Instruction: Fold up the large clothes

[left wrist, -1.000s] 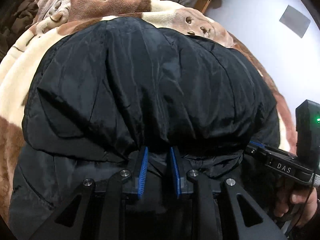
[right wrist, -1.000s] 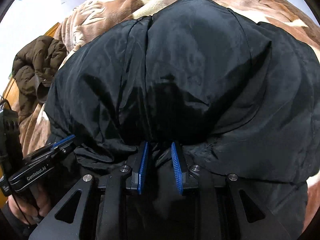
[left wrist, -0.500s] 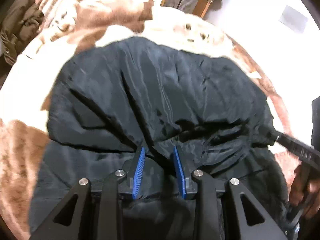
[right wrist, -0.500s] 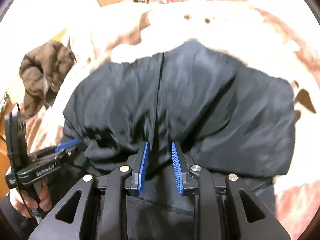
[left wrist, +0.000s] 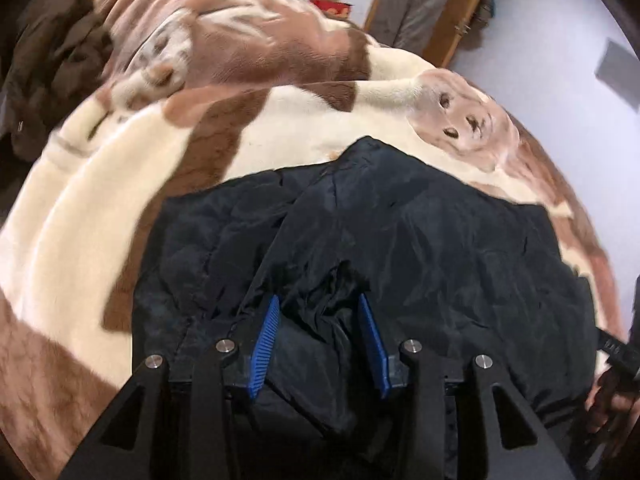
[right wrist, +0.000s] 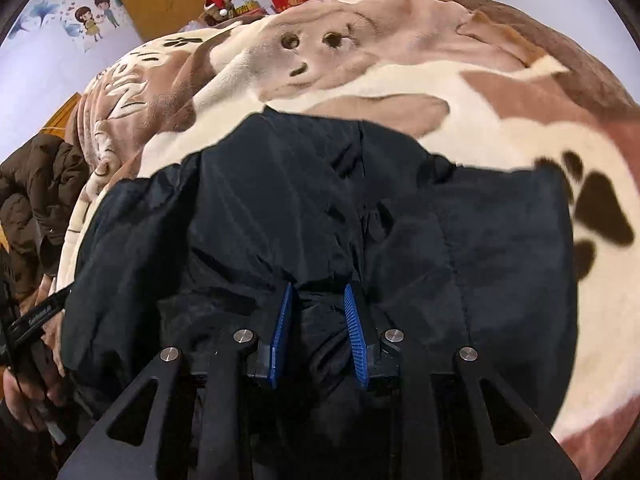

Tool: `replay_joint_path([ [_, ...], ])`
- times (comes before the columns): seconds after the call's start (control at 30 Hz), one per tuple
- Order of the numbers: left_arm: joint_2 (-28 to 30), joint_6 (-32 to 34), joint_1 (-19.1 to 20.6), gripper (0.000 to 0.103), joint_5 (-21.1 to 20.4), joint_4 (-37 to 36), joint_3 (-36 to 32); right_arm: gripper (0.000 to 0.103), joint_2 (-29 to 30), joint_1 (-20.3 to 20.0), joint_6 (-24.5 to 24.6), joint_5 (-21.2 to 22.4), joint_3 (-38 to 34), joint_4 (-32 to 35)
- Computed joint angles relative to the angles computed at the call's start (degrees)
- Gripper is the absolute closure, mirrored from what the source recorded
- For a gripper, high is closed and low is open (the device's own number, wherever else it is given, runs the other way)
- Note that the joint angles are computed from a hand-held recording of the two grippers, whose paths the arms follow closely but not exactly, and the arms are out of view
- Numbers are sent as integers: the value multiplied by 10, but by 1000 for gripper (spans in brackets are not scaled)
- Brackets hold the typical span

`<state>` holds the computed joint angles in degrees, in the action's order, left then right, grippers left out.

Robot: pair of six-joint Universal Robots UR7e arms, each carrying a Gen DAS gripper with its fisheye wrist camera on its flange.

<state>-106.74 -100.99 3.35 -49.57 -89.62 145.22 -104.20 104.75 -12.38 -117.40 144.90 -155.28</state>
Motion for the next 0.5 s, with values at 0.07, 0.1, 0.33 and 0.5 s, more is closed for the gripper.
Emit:
replay_joint_path([
  [0.07,13,5,2,59,-2,3,-7,76,0,6,8,-11,-7,14],
  [0.1,16,3,4,59,-3,5,-13,76,-2,18,30,-21,-19,40],
  [0.33,-12,-67,-109,59,-14,48,-32,75,-55,129,65,18,-31,99],
  [0.5,49,-9,-116,59,-51,-66,-8,76,-16,111,60,47,-1,115],
])
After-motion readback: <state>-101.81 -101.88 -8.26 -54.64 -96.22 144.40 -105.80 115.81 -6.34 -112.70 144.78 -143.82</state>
